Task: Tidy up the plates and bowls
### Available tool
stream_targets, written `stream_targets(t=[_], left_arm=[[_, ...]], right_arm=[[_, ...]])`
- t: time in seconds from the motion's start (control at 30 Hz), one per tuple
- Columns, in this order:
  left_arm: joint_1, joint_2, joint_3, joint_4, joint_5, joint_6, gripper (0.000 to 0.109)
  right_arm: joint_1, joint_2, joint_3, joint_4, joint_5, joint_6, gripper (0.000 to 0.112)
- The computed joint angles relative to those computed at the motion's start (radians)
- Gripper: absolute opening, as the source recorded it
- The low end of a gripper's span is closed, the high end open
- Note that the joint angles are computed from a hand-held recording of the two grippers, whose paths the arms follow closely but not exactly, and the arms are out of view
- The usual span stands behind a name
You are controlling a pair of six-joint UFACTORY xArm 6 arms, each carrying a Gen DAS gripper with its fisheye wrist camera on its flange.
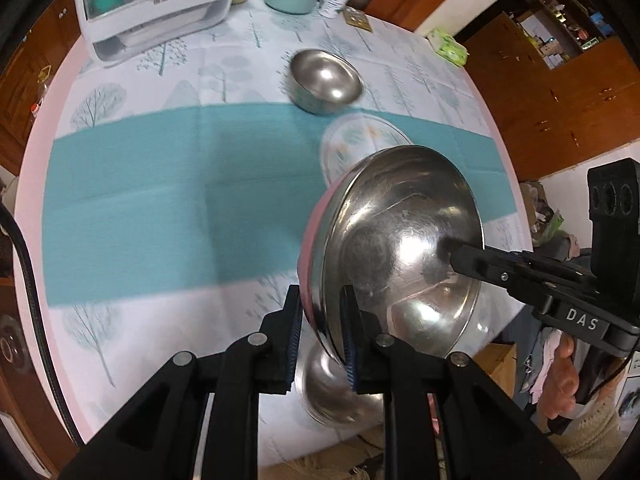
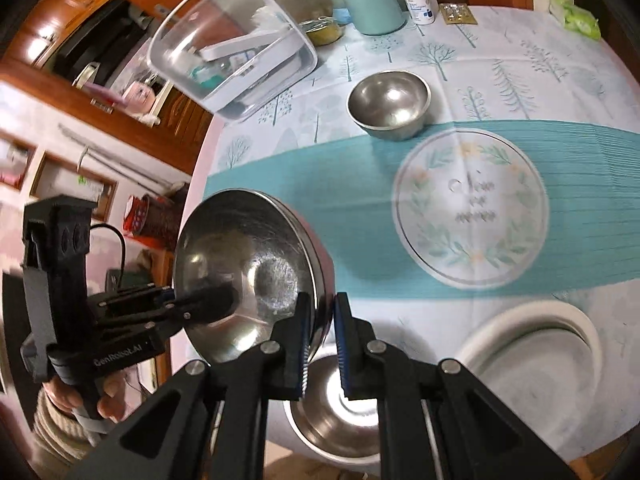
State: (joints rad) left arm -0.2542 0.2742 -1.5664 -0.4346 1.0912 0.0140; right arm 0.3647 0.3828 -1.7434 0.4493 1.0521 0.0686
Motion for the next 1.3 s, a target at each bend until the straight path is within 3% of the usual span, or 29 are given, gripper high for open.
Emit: stream_targets(t=[0.27, 0.47, 0.97, 1.3], left_arm=[[-0.102, -0.159, 0.276, -0.026, -0.092, -0.056, 0.017], [-0.138, -0.225, 0.425, -0.088, -0.168, -0.081, 0.017], [-0.206, -0.289, 0.56, -0.012, -0.313, -0.141, 0.025], [-0.21, -0.256, 0.55, 0.027, -0.336, -0.146, 0.025]], right_arm=[[-0.019, -0.235, 0.361, 0.028, -0.072, -0.099, 0.011], [-0.026, -0.321, 0.524, 0.052, -0.089, -0.119, 0.011], [0.007, -0.401, 0.667, 0.018, -0.162, -0.1, 0.011], [0.026, -0.377, 0.659, -0.03, -0.176, -0.049, 0.011]])
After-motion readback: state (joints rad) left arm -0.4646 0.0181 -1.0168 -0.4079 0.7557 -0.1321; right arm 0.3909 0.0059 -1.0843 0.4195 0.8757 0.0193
